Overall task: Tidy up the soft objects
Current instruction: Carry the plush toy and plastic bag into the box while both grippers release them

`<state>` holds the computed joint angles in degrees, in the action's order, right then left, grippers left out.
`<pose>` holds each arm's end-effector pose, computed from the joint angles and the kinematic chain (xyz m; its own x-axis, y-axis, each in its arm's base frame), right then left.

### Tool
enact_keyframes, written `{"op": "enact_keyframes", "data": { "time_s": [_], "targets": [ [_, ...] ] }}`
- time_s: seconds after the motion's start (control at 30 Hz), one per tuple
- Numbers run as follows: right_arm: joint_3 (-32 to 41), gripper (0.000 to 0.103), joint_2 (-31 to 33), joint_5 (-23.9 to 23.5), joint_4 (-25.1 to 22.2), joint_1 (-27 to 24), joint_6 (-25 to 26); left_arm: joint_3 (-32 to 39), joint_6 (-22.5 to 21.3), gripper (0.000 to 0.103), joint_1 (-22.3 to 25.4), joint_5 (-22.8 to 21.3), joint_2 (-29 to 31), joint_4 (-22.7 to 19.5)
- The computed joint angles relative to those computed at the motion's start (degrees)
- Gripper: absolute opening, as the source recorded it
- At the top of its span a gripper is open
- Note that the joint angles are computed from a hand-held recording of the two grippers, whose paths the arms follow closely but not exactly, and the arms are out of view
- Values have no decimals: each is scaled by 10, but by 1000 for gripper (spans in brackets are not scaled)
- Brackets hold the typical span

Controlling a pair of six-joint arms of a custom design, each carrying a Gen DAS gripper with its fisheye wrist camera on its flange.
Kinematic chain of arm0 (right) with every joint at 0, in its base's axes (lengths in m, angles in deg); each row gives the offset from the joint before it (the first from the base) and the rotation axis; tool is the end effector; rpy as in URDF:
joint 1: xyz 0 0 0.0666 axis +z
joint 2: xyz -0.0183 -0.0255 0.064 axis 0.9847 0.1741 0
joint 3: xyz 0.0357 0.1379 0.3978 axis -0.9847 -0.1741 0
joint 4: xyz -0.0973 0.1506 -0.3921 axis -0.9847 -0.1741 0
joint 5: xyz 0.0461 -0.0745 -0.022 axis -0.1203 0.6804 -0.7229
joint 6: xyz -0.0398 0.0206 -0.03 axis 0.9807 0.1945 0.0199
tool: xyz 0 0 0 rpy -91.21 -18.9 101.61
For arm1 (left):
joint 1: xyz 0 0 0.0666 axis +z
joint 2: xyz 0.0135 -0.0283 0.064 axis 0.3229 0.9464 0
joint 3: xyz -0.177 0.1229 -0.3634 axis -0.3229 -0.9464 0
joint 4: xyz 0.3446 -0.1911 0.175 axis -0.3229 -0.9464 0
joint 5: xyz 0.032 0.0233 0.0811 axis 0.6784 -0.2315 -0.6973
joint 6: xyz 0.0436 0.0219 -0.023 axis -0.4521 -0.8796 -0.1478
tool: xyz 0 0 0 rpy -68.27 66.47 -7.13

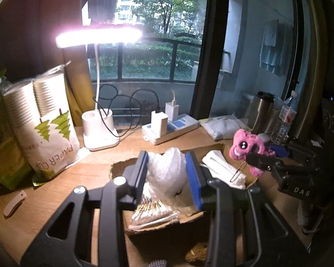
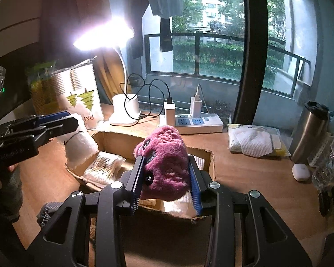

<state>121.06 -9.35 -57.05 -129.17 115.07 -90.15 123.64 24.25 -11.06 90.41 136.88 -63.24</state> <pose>0.2662 0.1639 0.5598 -0.5758 0.0357 -0.8168 0.0717 0.9974 -0.0070 0.3737 -0.2242 0.5632 -0.4549 0.2398 -0.8577 0.6373 0.7603 -0.1254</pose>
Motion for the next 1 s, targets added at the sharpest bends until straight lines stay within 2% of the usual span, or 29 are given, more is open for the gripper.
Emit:
{"op": "enact_keyframes", "data": {
  "time_s": [0.17,0.37,0.7,0.8,0.83,0.87,1.0],
  "targets": [
    [-1,39,8,-23,10,-21,14,3,-1,36,-4,4,19,9],
    [-5,39,24,-73,32,-59,34,15,4,36,-9,-4,54,10],
    [-6,39,62,-140,58,-95,47,36,13,37,-14,3,105,-23],
    [-4,39,75,-150,56,-99,47,41,14,43,-14,7,114,-36],
    [-4,39,77,-152,55,-99,47,42,13,52,-14,5,115,-39],
    [-3,40,80,-153,52,-100,46,41,14,55,-15,4,115,-40],
    [2,42,86,-145,37,-101,39,41,13,62,-16,-5,112,-41]
  ]
}}
